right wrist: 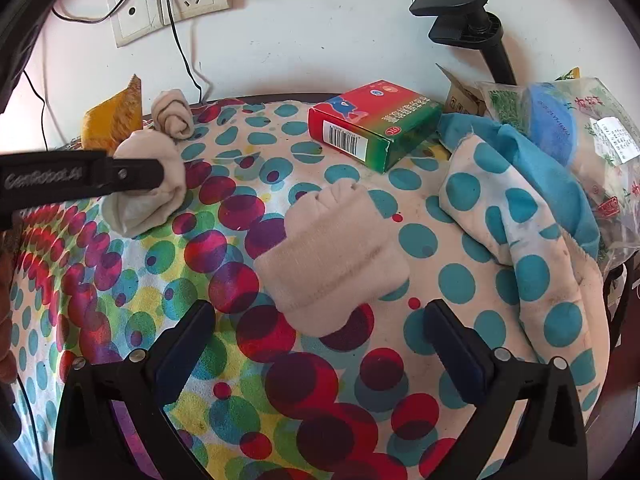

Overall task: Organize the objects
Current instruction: 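Grasp the flat white sock with the left tool while the right tool holds the rolled sock, then carry the white sock over the red tray with the left tool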

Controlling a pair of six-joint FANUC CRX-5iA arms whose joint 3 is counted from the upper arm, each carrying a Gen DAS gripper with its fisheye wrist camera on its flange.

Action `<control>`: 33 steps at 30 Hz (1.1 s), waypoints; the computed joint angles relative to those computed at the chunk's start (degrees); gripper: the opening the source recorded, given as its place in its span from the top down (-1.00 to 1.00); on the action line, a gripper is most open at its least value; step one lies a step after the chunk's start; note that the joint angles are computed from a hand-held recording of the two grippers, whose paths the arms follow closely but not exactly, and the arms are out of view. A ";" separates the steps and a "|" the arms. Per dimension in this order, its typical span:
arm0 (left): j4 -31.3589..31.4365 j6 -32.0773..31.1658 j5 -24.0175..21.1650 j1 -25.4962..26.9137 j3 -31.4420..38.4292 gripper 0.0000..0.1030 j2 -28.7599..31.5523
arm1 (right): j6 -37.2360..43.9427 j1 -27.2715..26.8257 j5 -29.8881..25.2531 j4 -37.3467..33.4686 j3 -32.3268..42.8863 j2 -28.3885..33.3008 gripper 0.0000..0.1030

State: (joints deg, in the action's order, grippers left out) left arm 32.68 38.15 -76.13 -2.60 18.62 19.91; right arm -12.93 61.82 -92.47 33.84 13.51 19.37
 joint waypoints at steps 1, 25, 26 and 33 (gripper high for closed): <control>0.32 -0.28 -0.25 0.47 -0.26 0.37 -0.08 | -0.02 0.05 -0.07 0.00 -0.02 -0.05 -1.00; 5.78 -11.14 -0.97 7.64 -9.25 0.37 -8.54 | -3.66 2.69 1.27 8.50 -3.61 -1.22 0.67; 5.82 -11.10 -0.97 7.73 -9.36 0.37 -8.66 | -3.74 2.82 1.39 8.91 -3.82 -1.29 0.67; 5.13 -11.61 -1.70 8.48 -9.71 0.37 -9.11 | -6.78 3.11 4.31 9.51 -7.25 -3.80 -0.78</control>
State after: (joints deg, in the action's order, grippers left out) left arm 37.81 26.54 -77.82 5.88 8.91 10.81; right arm -19.72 64.92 -88.16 43.35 6.26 15.57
